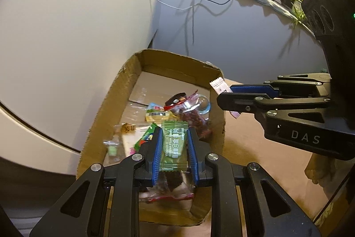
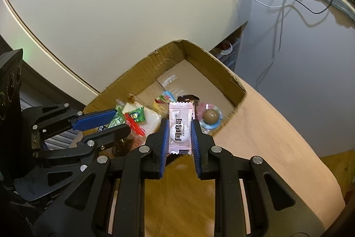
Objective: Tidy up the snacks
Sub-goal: 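Carry both candies into the box and open both tools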
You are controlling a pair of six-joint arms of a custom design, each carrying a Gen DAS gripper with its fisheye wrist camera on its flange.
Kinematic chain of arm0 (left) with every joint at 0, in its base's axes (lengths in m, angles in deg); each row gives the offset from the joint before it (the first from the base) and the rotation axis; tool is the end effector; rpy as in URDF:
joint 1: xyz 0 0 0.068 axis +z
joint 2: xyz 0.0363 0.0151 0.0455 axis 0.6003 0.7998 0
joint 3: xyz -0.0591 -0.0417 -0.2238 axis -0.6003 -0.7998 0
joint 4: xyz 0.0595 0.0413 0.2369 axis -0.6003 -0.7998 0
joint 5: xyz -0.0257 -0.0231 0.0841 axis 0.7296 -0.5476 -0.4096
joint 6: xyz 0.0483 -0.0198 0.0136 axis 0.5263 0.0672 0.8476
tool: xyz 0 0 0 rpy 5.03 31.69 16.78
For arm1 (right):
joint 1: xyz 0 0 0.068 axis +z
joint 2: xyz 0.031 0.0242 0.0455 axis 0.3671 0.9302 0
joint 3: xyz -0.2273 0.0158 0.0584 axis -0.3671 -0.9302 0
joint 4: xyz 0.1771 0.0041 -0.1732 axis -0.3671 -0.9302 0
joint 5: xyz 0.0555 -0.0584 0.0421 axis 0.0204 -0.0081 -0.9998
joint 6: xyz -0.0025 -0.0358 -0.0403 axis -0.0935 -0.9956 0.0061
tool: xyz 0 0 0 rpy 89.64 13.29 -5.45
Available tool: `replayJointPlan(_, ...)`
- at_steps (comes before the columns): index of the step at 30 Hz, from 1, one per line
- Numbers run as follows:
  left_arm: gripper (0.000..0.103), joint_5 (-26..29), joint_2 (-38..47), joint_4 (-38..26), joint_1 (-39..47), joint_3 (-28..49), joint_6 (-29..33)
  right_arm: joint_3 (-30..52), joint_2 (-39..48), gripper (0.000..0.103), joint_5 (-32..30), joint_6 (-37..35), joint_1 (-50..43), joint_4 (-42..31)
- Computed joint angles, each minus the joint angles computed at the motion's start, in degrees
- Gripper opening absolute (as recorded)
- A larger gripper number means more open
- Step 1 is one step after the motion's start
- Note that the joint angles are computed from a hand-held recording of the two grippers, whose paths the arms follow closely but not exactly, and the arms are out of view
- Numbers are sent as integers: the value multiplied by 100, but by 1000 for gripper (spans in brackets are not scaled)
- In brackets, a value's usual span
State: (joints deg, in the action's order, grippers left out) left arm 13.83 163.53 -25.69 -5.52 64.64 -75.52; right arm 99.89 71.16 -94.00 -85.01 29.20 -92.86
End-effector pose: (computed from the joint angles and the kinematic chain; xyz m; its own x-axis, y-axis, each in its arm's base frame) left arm 0.1989 -0.1753 0.1819 -0.8463 0.1437 -0.5129 0.2476 0.9587 -0.1400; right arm 0.2763 0.0496 0.1689 -0.8235 -0.2673 -0.5004 -0.4229 0.8772 0.2274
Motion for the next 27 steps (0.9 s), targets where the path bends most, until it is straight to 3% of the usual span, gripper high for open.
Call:
replayJointPlan(7, 22, 10, -63, -55, 173, 6, 40, 197, 116, 22, 18, 83, 156, 4)
replayJointPlan(9, 25, 19, -69, -83, 215, 16, 61, 239, 133, 30, 1, 87, 172, -9)
replayJointPlan(11, 33, -16, -89, -97, 234, 14, 70, 246, 119, 43, 21, 82, 190, 6)
replayJointPlan(14, 34, -38, -123, -125, 255, 10, 73, 241, 72, 51, 56, 117, 202, 22)
replayJointPlan(27, 43, -304, -625, -562, 57, -5, -181, -43, -629, 62, 27, -34, -7, -224)
